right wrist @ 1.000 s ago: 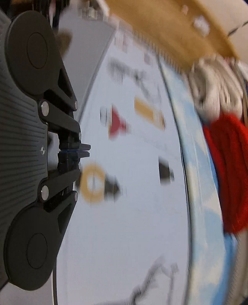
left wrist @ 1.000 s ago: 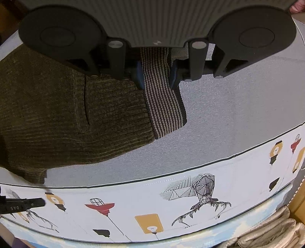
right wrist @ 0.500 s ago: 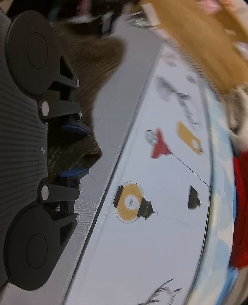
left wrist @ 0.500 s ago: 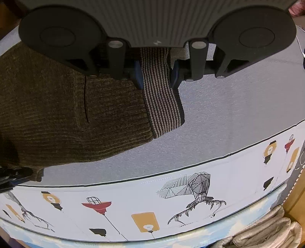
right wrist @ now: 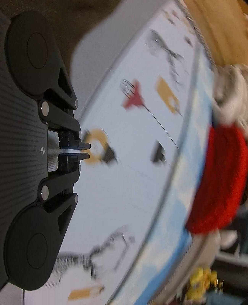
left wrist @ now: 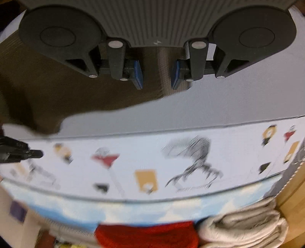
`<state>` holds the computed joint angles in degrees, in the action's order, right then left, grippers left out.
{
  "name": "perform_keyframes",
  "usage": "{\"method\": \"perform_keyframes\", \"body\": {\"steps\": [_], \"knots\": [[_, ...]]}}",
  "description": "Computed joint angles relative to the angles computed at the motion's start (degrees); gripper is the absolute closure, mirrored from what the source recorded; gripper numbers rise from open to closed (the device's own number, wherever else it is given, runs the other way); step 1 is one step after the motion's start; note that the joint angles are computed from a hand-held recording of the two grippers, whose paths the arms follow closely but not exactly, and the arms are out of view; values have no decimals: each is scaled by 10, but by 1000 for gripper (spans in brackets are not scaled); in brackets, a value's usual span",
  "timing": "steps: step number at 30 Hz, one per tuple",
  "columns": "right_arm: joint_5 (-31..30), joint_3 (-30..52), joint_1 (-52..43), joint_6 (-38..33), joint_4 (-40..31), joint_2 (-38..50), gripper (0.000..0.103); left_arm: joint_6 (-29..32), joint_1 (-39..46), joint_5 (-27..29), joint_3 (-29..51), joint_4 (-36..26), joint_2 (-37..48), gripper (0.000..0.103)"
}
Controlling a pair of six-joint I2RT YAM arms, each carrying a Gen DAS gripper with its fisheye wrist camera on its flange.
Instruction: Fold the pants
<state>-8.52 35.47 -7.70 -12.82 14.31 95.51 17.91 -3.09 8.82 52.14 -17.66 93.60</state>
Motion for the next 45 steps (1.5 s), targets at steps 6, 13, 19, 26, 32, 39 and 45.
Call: {"method": "perform_keyframes", "body": {"steps": [6, 13, 19, 26, 32, 39, 45], "knots": [[-235, -48, -108, -97, -106, -133, 94, -1, -31, -70, 58, -48, 97, 72], [-285, -16, -355, -164, -245, -183, 89, -53, -76, -137, 45, -30, 60, 65], [-365, 64, -690, -198, -289, -138, 73, -92, -125, -41, 21, 22, 19, 65], [-423, 287, -982, -179, -388, 78, 71, -120, -160, -161, 106, -77, 168, 67], [-377, 461, -1071, -186, -462, 273, 61, -156, -227, -140, 21, -51, 21, 65], [-311, 611, -1073, -239, -612, 420, 60, -218, -347, -132, -21, -66, -122, 57], [-309, 663, -1064, -143, -650, 466, 59, -246, -430, -199, -37, -24, -94, 57]]}}
